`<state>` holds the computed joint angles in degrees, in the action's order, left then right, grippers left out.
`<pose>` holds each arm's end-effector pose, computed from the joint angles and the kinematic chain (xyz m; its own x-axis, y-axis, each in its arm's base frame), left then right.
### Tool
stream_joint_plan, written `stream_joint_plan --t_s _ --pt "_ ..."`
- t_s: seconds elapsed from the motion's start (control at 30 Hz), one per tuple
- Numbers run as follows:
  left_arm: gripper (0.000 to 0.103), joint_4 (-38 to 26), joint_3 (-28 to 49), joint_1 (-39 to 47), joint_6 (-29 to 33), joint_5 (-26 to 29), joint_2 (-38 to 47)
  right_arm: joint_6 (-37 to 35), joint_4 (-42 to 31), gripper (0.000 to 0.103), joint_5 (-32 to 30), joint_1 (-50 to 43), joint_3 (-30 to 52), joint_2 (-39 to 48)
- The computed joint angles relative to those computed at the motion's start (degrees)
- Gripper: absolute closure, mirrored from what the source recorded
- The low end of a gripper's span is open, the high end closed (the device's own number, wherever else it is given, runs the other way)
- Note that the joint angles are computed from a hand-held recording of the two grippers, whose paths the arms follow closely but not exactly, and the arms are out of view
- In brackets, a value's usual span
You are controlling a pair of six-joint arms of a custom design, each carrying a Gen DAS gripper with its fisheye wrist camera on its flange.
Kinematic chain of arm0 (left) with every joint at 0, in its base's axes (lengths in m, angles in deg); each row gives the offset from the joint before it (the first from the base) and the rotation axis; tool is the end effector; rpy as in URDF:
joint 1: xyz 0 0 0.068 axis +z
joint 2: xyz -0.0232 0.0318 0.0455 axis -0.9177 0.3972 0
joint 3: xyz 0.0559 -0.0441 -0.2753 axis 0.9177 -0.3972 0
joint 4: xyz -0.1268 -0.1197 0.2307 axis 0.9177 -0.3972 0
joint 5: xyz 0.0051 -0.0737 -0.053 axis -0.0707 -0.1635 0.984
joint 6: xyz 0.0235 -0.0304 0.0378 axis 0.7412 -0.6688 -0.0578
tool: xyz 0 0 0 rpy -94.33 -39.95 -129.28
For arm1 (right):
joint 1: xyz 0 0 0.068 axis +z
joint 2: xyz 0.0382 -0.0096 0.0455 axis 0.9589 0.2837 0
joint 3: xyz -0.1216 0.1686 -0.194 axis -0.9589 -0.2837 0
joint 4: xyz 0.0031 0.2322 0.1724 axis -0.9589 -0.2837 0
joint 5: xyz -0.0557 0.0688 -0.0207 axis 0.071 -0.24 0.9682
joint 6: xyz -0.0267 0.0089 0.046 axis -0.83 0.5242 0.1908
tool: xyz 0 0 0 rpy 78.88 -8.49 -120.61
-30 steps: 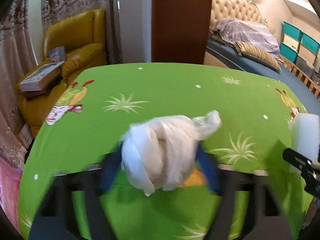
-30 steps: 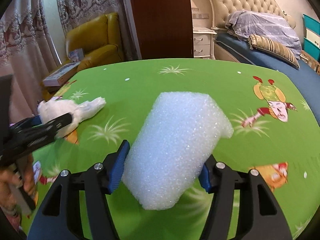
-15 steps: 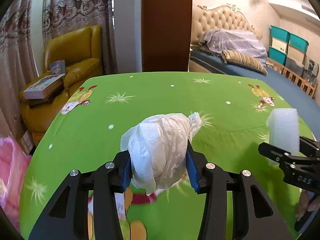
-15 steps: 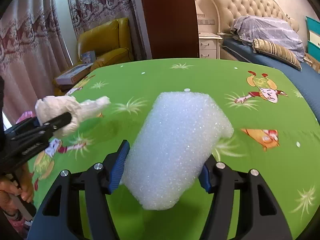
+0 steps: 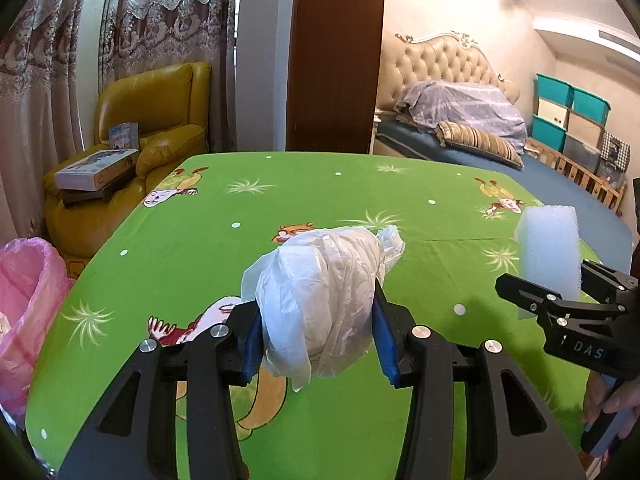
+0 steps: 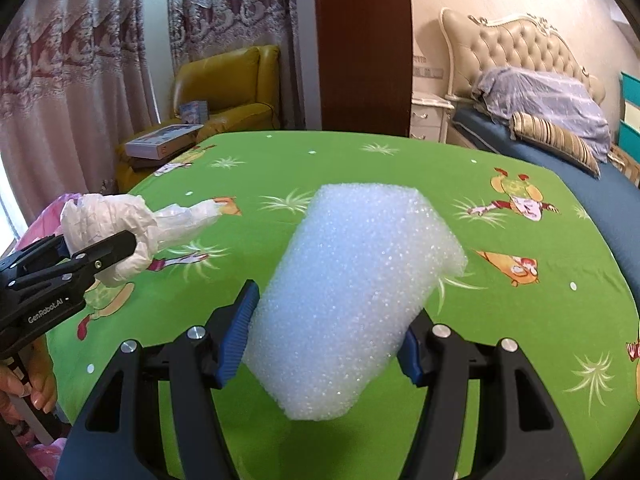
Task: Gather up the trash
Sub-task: 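Lift and carry the foam block and bundle with both tools over the bin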
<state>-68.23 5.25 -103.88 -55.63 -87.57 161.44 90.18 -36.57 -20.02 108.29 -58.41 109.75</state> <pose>0.2279 -0.1609 0.1732 -0.5352 0.0879 -0.8401 0.2610 0.9631 -0.0656 0.2036 0.1264 0.1726 -0.5919 -0.0519 -0.8044 -0.1347 0.9903 0.0352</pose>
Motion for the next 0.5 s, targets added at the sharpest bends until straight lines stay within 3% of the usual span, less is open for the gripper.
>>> stream_joint_plan --t_s 0.5 --pt "0.060 -0.5 -5.1 1.1 0.8 -2.8 -8.1 0.2 0.3 0.043 3.7 8.4 2.7 3.3"
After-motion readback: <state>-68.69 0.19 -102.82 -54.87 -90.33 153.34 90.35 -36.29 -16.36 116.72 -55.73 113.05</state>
